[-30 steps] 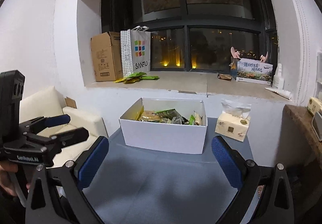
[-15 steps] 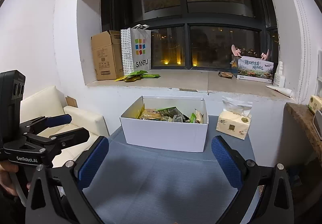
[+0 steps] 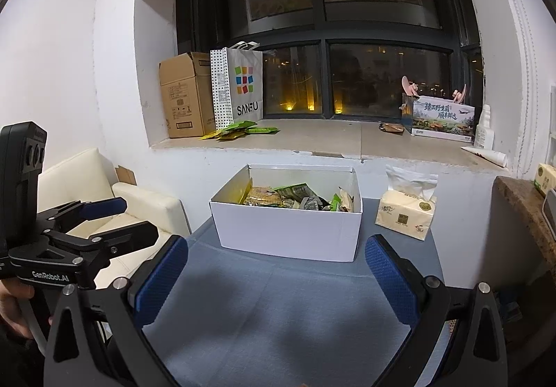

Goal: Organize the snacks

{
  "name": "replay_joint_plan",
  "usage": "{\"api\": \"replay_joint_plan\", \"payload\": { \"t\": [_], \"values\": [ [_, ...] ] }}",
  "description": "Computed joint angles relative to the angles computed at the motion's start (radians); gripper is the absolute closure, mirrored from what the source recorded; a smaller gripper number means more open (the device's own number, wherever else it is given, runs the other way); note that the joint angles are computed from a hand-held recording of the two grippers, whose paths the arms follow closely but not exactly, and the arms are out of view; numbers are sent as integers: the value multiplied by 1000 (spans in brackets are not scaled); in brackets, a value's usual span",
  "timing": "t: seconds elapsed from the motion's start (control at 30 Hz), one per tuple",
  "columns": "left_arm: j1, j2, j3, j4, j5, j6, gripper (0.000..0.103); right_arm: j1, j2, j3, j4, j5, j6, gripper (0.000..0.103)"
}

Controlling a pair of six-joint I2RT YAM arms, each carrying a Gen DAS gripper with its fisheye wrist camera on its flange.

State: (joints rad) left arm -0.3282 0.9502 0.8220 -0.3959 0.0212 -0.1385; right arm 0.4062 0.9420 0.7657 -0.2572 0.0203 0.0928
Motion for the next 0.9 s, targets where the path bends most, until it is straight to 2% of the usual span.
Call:
{"api": "replay_joint_plan", "payload": {
  "t": [0.9],
  "values": [
    [12, -1, 4, -6, 14, 7, 0, 2, -5, -5, 0, -10, -1, 0]
  ]
}}
